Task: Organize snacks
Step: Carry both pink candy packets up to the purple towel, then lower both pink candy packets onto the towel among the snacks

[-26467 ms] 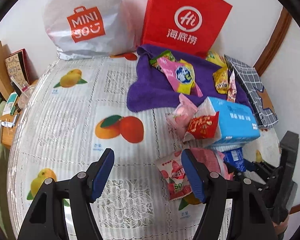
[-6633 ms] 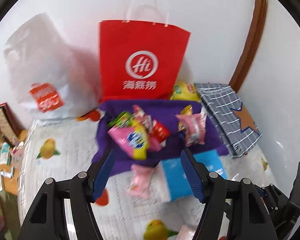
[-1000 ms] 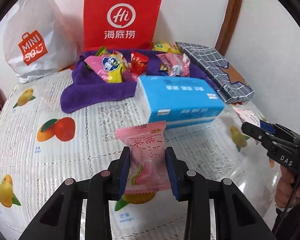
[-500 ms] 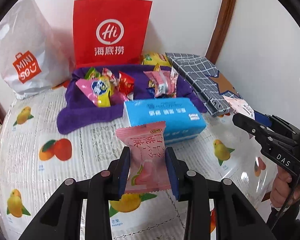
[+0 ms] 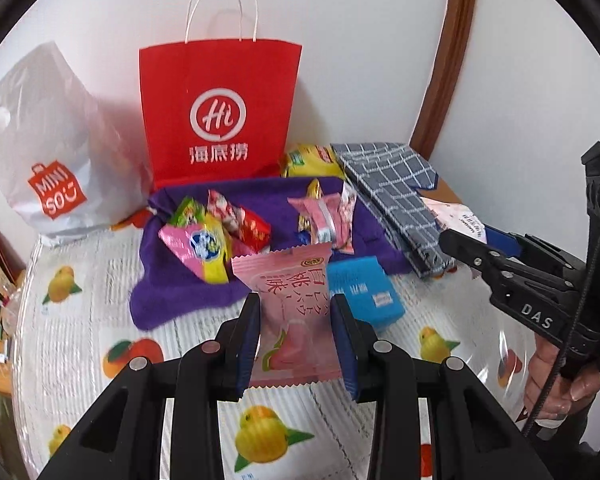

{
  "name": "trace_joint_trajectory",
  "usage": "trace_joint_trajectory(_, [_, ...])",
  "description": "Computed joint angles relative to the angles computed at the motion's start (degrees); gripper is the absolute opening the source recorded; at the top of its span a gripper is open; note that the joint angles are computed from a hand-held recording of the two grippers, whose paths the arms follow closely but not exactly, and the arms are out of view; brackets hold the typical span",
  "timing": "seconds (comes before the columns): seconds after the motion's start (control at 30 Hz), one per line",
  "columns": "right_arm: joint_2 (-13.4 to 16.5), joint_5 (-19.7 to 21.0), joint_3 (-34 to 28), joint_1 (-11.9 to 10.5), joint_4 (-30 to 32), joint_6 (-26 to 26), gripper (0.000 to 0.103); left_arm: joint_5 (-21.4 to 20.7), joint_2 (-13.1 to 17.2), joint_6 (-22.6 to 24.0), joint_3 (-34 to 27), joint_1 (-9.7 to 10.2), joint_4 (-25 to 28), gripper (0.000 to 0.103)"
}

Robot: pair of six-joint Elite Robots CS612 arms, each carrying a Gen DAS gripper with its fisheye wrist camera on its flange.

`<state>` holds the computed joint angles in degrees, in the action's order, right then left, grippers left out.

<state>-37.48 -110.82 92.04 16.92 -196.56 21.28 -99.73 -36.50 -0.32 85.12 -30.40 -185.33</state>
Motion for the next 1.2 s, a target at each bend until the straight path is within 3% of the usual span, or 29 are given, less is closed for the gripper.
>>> trace_joint_trajectory(0.63, [2.1,1.7,-9.1,-2.3,3.9,-3.7,0.043,-0.1,3.0,-2.1,-9.9,1.15,5.2,0.033])
trace_joint_trajectory(1.2, [5.7,3.5,-17.1,-3.9,8.7,-2.5,0.043,-1.9,8.8,-4.2,-22.5,2.41,11.8,0.033])
